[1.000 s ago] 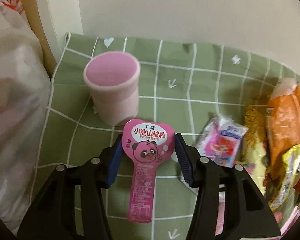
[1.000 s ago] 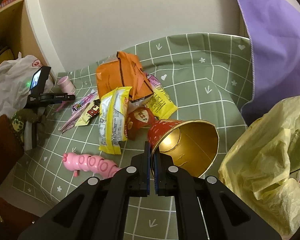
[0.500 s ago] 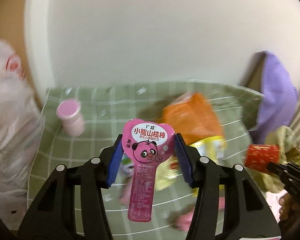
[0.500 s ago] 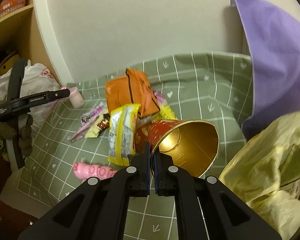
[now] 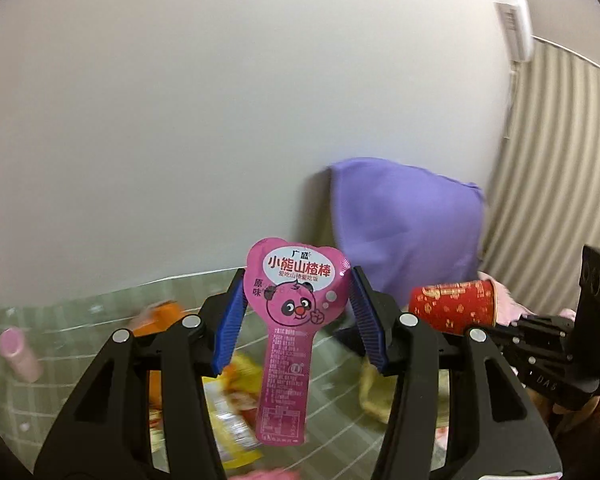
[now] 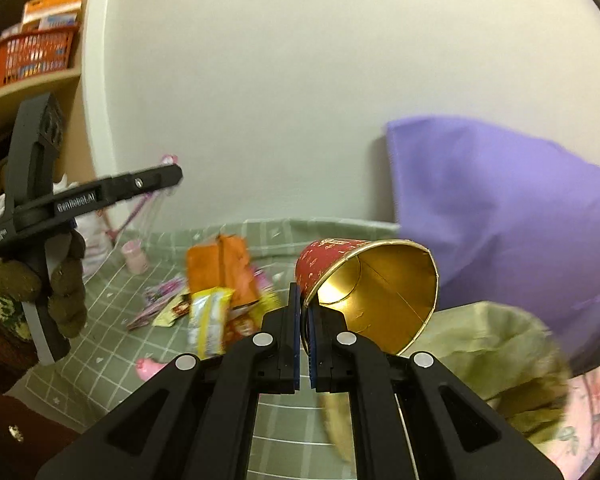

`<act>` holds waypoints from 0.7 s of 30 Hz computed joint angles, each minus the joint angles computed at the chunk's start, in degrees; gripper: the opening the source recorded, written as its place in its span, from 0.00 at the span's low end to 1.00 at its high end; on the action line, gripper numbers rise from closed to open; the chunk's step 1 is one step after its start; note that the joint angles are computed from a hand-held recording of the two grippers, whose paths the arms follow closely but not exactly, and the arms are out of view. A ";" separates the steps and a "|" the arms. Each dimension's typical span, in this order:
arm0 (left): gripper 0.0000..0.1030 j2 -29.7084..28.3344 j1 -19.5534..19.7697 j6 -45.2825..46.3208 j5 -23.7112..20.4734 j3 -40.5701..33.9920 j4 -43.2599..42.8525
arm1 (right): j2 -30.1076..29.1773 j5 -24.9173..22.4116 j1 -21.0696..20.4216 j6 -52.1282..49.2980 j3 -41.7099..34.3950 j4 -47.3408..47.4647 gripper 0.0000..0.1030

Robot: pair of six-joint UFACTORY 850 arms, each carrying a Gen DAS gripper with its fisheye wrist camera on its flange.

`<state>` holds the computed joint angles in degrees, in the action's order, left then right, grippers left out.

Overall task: Collect trash
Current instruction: 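Carry the lollipop and red cup to the yellow bag and release both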

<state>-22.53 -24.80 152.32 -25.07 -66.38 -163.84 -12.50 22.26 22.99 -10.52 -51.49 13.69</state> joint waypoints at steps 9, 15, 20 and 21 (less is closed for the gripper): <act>0.47 -7.21 -4.93 -20.40 -2.15 -9.60 21.88 | 10.48 2.17 -6.14 -9.15 8.92 11.44 0.05; 0.47 -14.56 -8.47 -36.15 -1.18 -18.56 36.83 | 13.49 -1.71 -11.67 -2.35 11.96 6.29 0.05; 0.47 -18.85 -9.71 -44.62 0.03 -23.51 45.67 | 11.93 -3.06 -14.16 7.24 11.86 -3.38 0.05; 0.47 -19.88 -9.78 -47.67 0.17 -24.87 48.61 | 11.45 -3.29 -14.49 8.60 11.59 -4.96 0.05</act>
<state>-42.41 -34.58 104.66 -24.90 -91.24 -115.24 -1.05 18.96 8.50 -1.92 -39.90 8.73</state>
